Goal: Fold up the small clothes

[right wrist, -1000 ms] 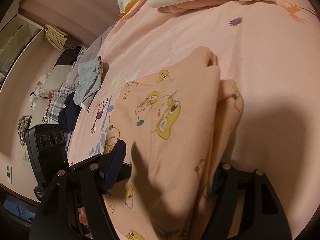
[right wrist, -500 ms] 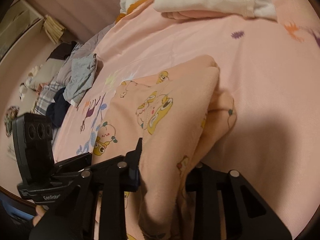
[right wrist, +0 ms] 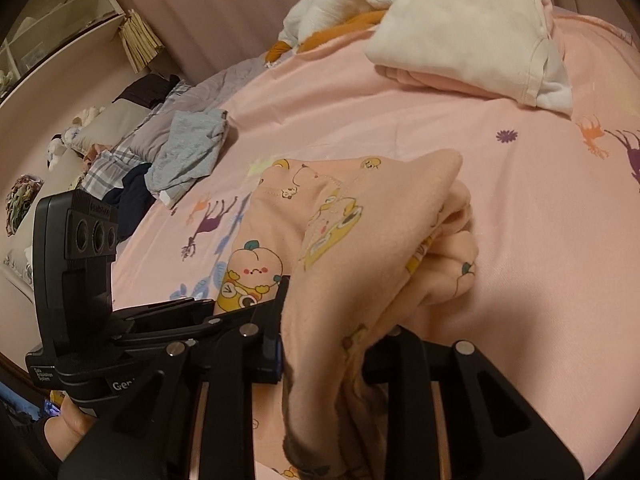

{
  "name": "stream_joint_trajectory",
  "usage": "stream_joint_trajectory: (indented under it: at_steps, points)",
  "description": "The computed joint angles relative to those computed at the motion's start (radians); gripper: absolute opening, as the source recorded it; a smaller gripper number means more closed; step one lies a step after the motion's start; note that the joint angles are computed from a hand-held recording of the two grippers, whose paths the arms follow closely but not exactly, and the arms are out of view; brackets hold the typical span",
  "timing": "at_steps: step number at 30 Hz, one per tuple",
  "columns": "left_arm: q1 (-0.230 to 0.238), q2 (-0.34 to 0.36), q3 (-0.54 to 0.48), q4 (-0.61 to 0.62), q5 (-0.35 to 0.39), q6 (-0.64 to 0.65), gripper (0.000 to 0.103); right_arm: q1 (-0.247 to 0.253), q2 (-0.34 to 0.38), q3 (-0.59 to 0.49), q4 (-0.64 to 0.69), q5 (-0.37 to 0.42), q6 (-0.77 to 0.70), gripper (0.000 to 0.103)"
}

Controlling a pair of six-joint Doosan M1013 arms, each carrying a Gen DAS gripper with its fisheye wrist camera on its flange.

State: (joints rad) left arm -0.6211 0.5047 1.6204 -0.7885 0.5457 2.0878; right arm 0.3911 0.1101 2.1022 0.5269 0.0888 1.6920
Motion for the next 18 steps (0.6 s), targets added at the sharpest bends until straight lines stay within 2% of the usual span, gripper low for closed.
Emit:
stream_joint_trajectory:
  at_steps: [7, 9, 12, 18]
  points:
    - [-0.005, -0.043, 0.040, -0.022, -0.014, 0.039, 0.024, 0.035, -0.041, 0.016, -0.396, -0.021, 0.413, 0.025]
    - [-0.007, -0.060, 0.058, -0.024, -0.022, 0.049, 0.024, 0.051, -0.056, 0.023, -0.627, -0.025, 0.651, 0.025]
    - [-0.013, -0.087, 0.086, -0.022, -0.036, 0.056, 0.024, 0.072, -0.077, 0.034, -0.882, -0.026, 0.914, 0.025]
    - [-0.020, -0.131, 0.130, 0.008, -0.048, 0.034, 0.024, 0.119, -0.117, 0.058, -1.320, -0.015, 1.381, 0.025]
